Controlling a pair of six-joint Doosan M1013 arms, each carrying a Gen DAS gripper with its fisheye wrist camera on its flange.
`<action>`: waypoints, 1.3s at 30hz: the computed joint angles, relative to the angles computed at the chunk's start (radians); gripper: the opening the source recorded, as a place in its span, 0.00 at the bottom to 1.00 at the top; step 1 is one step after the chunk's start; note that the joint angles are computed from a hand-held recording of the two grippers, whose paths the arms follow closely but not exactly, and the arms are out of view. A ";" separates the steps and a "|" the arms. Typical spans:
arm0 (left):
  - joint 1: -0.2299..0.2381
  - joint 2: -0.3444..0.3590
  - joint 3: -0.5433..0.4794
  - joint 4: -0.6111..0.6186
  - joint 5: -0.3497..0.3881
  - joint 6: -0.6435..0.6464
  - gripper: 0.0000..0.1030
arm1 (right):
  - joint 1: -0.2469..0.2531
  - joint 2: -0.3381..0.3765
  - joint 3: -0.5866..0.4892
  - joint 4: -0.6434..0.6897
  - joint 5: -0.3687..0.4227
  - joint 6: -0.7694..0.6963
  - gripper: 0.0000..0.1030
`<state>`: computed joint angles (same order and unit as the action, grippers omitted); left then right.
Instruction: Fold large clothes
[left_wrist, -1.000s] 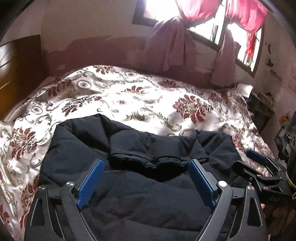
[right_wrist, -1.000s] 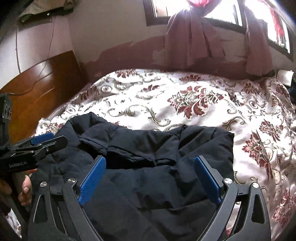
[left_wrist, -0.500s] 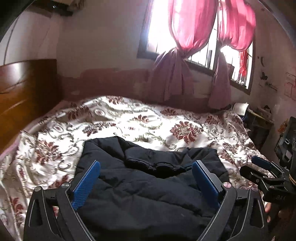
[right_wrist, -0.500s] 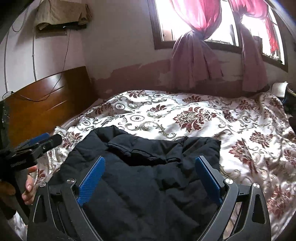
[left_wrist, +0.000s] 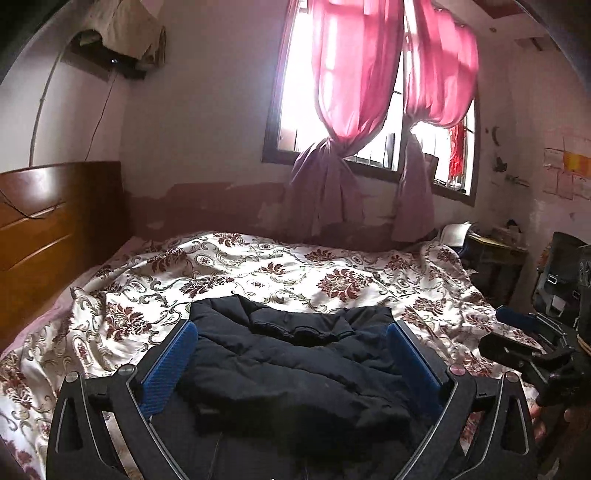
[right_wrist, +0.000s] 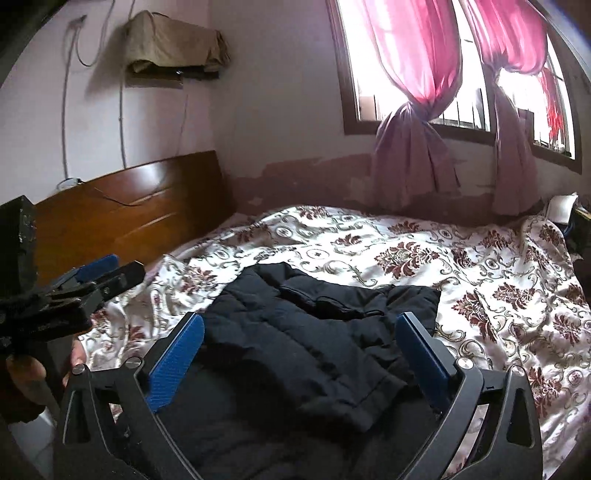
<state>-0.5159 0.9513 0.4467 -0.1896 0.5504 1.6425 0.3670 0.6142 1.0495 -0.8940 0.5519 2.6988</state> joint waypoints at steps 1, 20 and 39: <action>0.000 -0.025 0.045 -0.009 -0.023 0.014 1.00 | 0.007 -0.010 0.014 -0.015 -0.004 0.021 0.99; 0.003 -0.305 0.558 -0.200 -0.258 0.262 1.00 | 0.130 -0.136 0.231 -0.334 0.073 0.341 0.99; 0.042 -0.372 0.795 -0.168 -0.230 0.296 1.00 | 0.195 -0.165 0.389 -0.272 0.148 0.302 0.99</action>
<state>-0.4734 0.5792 1.2417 -0.3574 0.3201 1.9386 0.5624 0.4491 1.4380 -1.1664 0.6998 3.0005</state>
